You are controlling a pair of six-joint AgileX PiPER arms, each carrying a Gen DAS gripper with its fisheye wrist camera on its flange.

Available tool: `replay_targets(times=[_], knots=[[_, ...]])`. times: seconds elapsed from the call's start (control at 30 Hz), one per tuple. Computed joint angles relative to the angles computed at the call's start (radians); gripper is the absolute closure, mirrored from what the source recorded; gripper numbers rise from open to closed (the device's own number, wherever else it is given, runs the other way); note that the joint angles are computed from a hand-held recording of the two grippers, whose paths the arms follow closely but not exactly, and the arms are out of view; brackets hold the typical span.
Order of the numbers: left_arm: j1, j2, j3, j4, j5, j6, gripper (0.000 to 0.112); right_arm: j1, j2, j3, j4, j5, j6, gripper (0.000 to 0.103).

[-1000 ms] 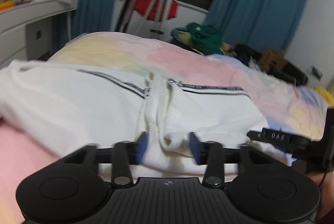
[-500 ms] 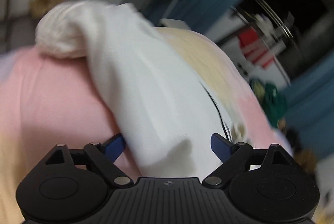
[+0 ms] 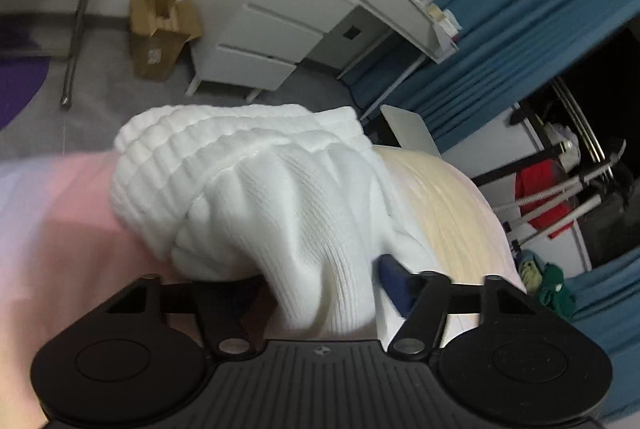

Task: Fold clothes
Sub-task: 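Grasp the ribbed waistband with the left gripper and lift it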

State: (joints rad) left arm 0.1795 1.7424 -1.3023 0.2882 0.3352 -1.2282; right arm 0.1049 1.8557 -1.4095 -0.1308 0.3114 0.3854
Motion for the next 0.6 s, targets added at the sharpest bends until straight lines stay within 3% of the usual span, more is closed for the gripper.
replay_targets(times=[0.07, 0.13, 0.3, 0.47, 0.6], knots=[[-0.034, 0.019, -0.04, 0.079, 0.009, -0.028, 0.088, 0.001, 0.003, -0.007, 0.0, 0.007, 0.005, 0.022], [-0.094, 0.061, -0.14, 0.228, 0.083, -0.107, 0.096, 0.008, -0.001, -0.009, -0.026, 0.016, 0.026, 0.022], [-0.269, 0.07, -0.294, 0.51, 0.3, -0.11, 0.098, -0.009, -0.012, -0.037, 0.088, 0.079, -0.047, 0.022], [-0.535, 0.128, -0.49, 0.848, 0.503, -0.107, 0.099, -0.105, -0.078, -0.032, 0.488, 0.143, -0.325, 0.024], [-0.733, 0.325, -0.841, 0.949, 0.596, 0.054, 0.1, -0.205, -0.151, -0.006, 0.731, 0.175, -0.492, 0.024]])
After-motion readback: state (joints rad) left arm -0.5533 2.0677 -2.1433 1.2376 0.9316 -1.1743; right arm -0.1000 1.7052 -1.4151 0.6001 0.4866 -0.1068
